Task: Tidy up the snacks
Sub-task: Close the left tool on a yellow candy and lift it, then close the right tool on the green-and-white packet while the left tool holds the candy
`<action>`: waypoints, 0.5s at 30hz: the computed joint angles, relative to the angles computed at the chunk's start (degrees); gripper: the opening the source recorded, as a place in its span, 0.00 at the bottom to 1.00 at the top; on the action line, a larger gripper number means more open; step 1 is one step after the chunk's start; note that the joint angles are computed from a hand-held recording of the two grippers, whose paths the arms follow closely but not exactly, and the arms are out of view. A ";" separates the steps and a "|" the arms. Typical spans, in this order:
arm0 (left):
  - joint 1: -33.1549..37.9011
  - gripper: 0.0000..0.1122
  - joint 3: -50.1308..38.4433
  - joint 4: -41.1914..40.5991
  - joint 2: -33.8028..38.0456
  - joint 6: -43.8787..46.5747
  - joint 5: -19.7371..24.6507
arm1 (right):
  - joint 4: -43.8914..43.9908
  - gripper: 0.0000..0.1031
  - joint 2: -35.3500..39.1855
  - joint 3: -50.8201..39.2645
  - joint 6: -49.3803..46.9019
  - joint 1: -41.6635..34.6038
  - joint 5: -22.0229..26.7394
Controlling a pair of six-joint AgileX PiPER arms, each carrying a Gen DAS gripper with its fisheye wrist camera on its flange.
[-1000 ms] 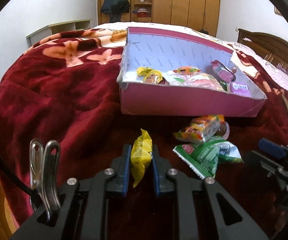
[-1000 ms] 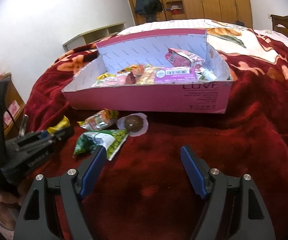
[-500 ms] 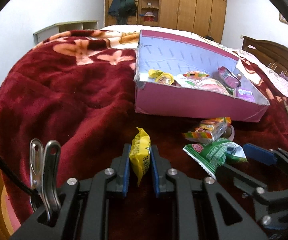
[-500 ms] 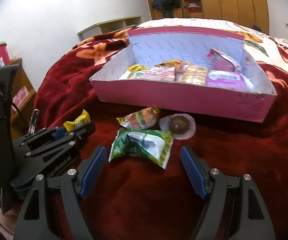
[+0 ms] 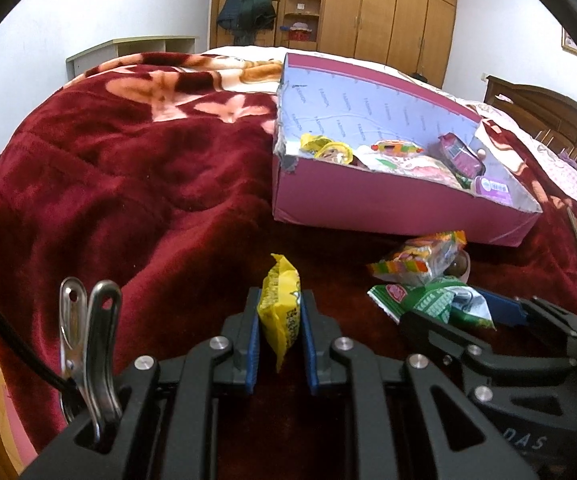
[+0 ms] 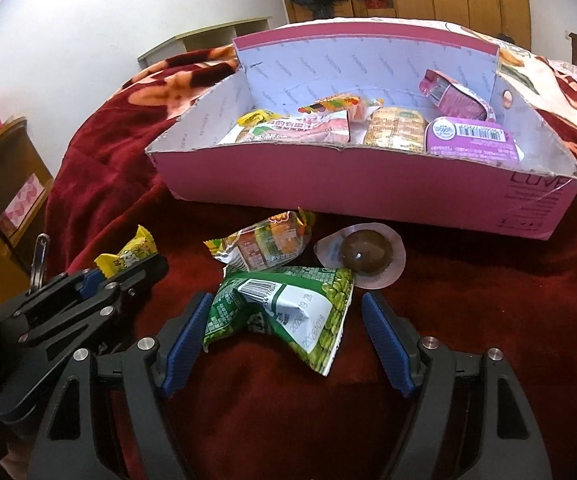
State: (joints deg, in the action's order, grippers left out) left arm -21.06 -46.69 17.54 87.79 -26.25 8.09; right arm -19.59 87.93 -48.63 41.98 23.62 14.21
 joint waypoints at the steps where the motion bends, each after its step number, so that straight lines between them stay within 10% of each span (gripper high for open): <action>1: -0.13 0.16 -0.02 1.41 0.07 -1.36 0.04 | 0.27 0.74 0.17 -0.07 -0.19 -0.05 -0.07; 15: -1.55 0.16 0.17 14.45 0.20 -14.12 0.47 | -3.75 0.43 -2.31 3.90 3.18 0.26 -4.71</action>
State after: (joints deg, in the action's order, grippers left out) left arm -22.61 -46.53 31.99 87.99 -40.37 8.56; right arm -23.34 85.62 -44.73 45.16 23.88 9.50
